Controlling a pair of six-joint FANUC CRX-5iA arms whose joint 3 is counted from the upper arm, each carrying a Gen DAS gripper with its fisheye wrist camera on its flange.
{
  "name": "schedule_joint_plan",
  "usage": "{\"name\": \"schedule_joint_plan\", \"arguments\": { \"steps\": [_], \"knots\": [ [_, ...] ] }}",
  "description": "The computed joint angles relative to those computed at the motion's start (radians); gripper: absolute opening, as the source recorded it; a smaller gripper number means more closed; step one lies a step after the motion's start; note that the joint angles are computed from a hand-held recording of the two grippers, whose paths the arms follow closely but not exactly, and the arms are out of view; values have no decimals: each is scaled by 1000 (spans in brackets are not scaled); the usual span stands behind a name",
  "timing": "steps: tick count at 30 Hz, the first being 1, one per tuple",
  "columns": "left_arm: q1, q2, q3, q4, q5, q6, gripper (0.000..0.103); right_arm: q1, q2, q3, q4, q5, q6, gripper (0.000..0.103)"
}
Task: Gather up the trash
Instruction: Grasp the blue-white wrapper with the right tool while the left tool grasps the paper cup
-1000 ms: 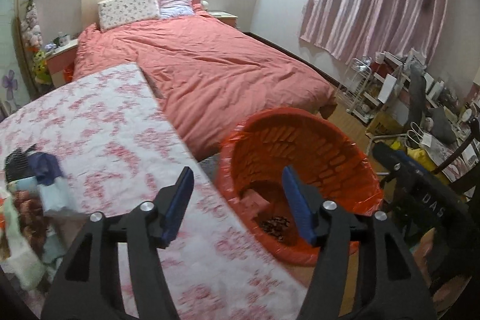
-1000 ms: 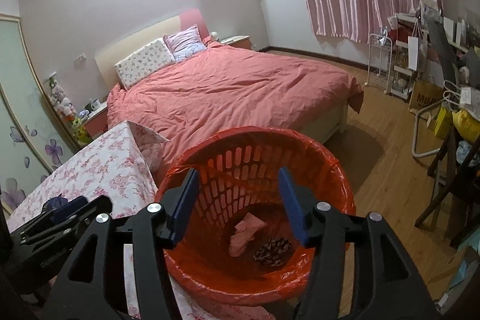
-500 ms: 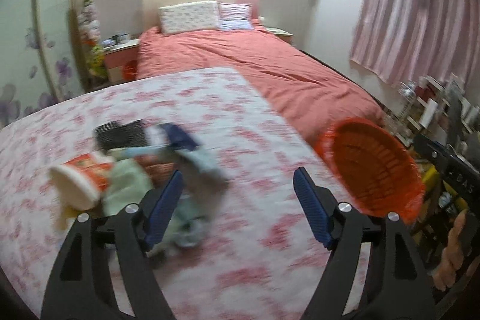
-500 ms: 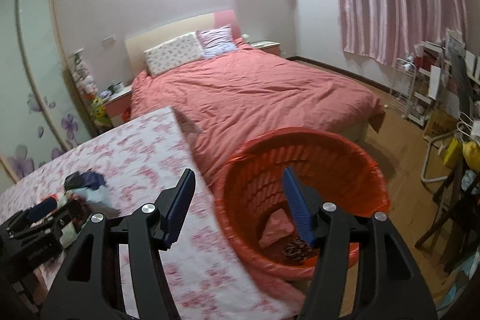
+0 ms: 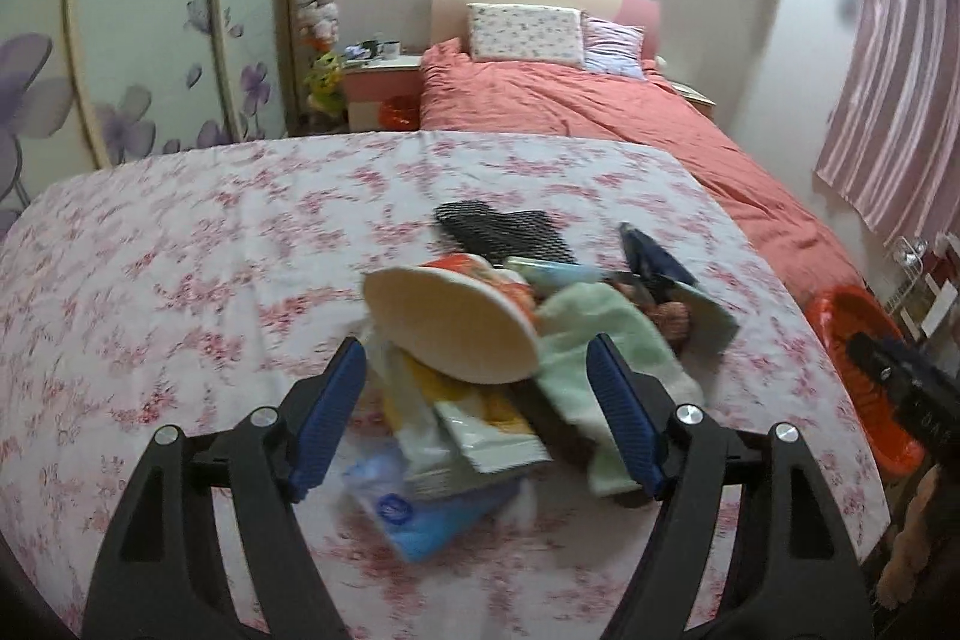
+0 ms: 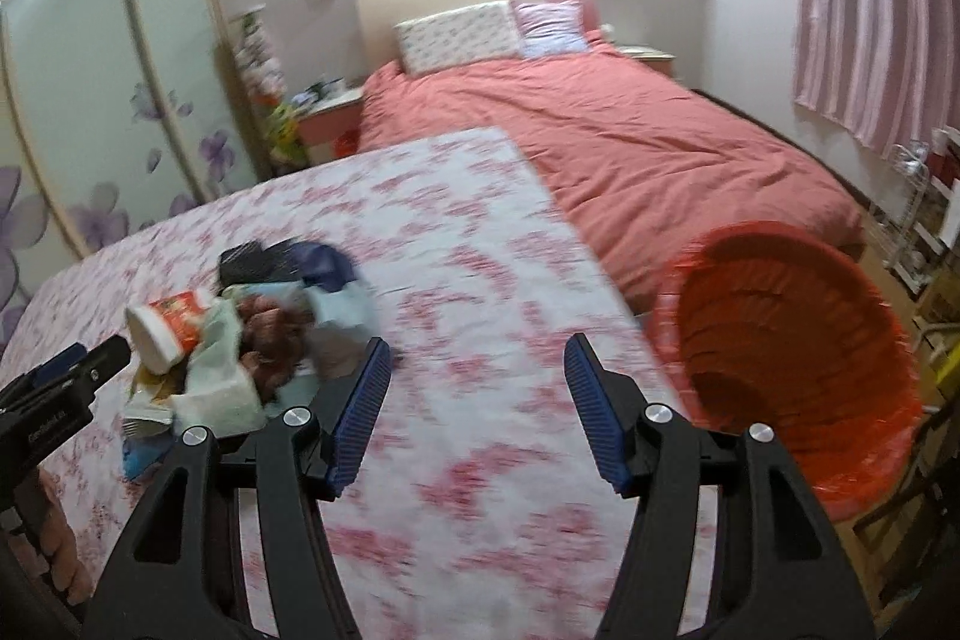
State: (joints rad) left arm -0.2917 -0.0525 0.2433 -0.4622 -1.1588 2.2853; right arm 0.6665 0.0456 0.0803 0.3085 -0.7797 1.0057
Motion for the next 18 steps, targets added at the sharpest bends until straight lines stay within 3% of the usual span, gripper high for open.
{"name": "schedule_joint_plan", "arguments": {
  "steps": [12,15,18],
  "knots": [
    [60,4,-40,88,77,-51,70,29,168,186,-128,-76,150,55],
    [68,20,-33,108,87,-63,69,18,204,236,-171,-103,178,52],
    [74,34,-27,124,96,-77,66,10,233,276,-206,-129,203,41]
  ]
}}
